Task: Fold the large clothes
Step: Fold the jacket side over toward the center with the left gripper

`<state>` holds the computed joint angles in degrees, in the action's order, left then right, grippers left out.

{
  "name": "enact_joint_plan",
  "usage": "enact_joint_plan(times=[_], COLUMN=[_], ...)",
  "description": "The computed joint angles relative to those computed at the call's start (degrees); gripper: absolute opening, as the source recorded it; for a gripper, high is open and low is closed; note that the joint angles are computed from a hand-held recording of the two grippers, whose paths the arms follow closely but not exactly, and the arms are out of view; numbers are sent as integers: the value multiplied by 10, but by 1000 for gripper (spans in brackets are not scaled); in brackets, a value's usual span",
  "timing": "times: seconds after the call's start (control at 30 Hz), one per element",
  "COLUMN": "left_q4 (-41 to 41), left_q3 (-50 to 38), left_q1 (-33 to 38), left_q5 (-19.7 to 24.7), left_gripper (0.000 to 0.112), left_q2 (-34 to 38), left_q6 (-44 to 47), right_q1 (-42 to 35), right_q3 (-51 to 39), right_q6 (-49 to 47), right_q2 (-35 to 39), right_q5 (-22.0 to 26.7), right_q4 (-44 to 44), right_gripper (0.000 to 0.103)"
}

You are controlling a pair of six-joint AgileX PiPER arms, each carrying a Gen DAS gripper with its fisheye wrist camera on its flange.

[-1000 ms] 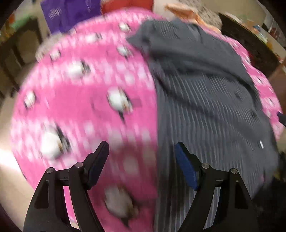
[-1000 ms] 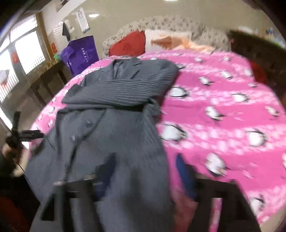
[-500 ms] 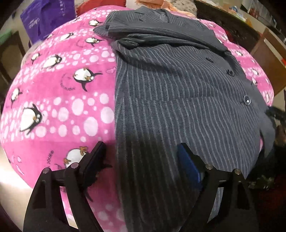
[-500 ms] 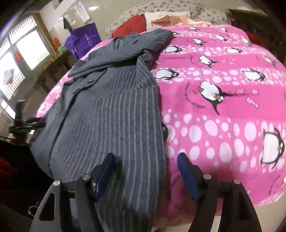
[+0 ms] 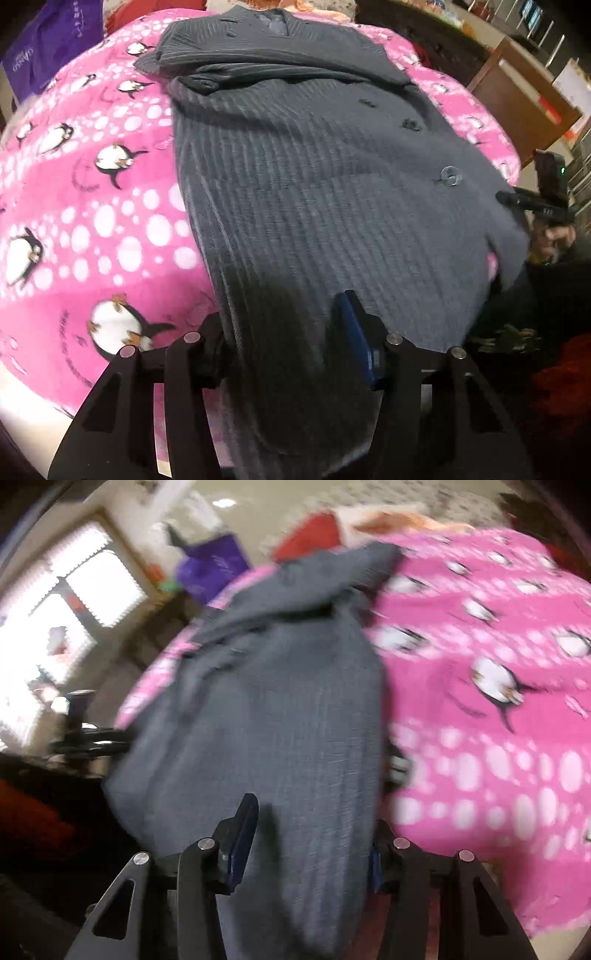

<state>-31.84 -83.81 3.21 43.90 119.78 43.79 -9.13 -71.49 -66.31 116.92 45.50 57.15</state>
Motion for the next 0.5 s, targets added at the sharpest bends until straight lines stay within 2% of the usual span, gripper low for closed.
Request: enact_joint_plan(times=[0.1,0.2,0.27,0.33,0.37,0.43,0.47,0.5], left_q4=[-46,-40,-39,-71,-79,-81,-78,-69], left_q3=[-28,-10,-10,-22,-20,-7,3,-4], left_q1=[18,5,-2,17,21,32,29,16], left_q5=[27,33,28,55,62,78,67,47], left_gripper=[53,62,61,61,59,45,39,24], left_q2=[22,8,9,18,17,3,-6,0], left_q6=[-9,23,23,30,34,62,72,59], right_q1=[-18,-6,-2,7,10,17,22,33], right_q3=[-2,0,0,0,9,18,24,16], right_q6=[-32,-18,-21,-22,-30,-42,-47,-40], right_q2=[7,0,6,6,0,-4,-9,-5], right_q5=[55,26,18,3,-8,-23,-31,-34], right_q4=[38,0,6,10,13,17,17,15], right_gripper=[46,46,46,46,46,49,49,50])
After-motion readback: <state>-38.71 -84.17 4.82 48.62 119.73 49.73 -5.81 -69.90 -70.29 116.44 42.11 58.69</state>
